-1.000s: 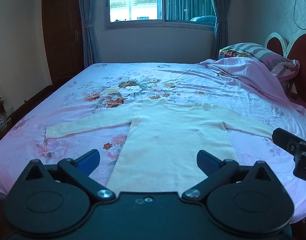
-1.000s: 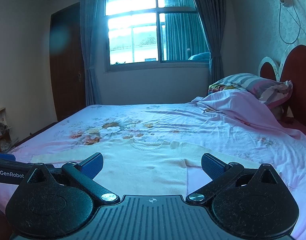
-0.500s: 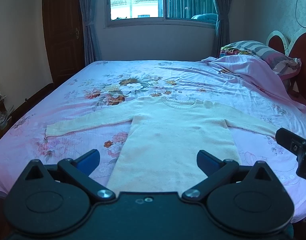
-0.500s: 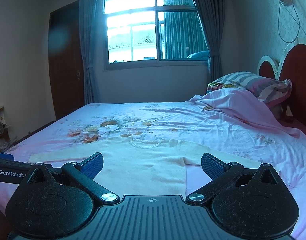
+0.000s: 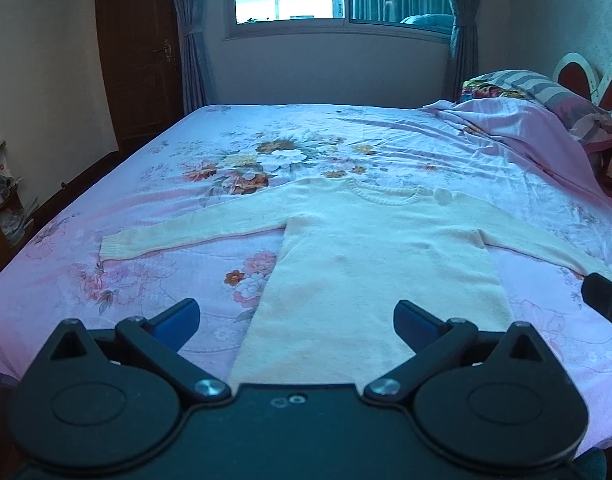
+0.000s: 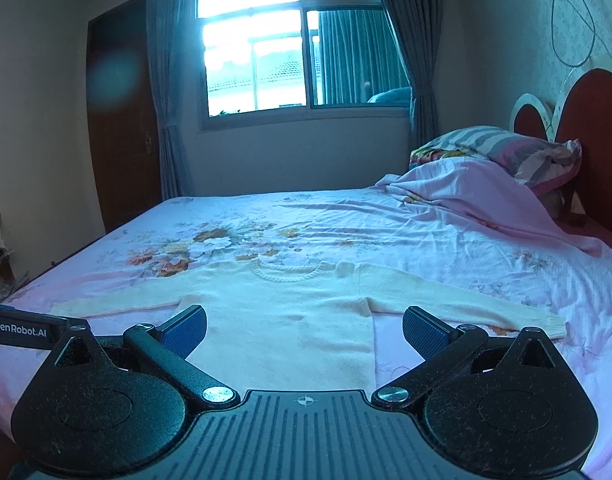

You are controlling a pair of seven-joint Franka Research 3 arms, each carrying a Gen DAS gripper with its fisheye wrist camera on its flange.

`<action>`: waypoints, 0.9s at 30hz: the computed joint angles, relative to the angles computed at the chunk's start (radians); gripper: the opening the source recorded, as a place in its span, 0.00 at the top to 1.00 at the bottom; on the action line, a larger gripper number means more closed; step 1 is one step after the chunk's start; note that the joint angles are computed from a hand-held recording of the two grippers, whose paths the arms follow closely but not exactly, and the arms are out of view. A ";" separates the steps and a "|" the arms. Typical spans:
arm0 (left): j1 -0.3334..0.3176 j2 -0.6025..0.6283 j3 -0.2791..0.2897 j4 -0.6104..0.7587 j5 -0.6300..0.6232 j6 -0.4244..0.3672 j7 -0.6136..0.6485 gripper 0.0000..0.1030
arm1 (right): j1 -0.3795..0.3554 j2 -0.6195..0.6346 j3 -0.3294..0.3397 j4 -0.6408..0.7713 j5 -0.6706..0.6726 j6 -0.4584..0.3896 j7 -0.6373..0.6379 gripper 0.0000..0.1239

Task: Fold small clothes

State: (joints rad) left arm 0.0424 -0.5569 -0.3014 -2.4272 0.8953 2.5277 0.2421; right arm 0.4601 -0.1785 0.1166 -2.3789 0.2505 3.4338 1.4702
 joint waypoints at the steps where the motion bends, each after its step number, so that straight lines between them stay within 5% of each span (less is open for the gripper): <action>1: -0.007 0.008 0.011 0.003 -0.022 -0.004 0.009 0.01 | 0.003 0.010 -0.002 0.008 -0.003 -0.001 0.002 0.17; 6: -0.002 0.047 0.043 0.012 -0.070 0.001 0.023 0.01 | -0.024 0.088 0.043 0.082 0.023 -0.016 -0.035 0.17; 9: 0.011 0.076 0.059 0.020 -0.082 0.000 0.039 0.01 | -0.068 0.144 0.130 0.149 0.177 -0.027 -0.203 0.17; 11: 0.025 0.096 0.066 0.027 -0.079 0.001 0.041 0.01 | -0.038 0.187 0.116 0.195 0.219 -0.031 -0.257 0.17; 13: 0.039 0.119 0.078 0.035 -0.072 0.002 0.052 0.01 | 0.027 0.232 0.068 0.252 0.283 -0.044 -0.326 0.17; 18: 0.059 0.179 0.110 0.065 -0.086 -0.020 0.089 0.01 | 0.373 0.361 -0.269 0.417 0.399 -0.105 -0.407 0.17; 27: 0.102 0.291 0.202 0.102 -0.182 0.039 0.158 0.02 | 0.428 0.591 -0.371 0.685 0.268 -0.220 -0.245 0.17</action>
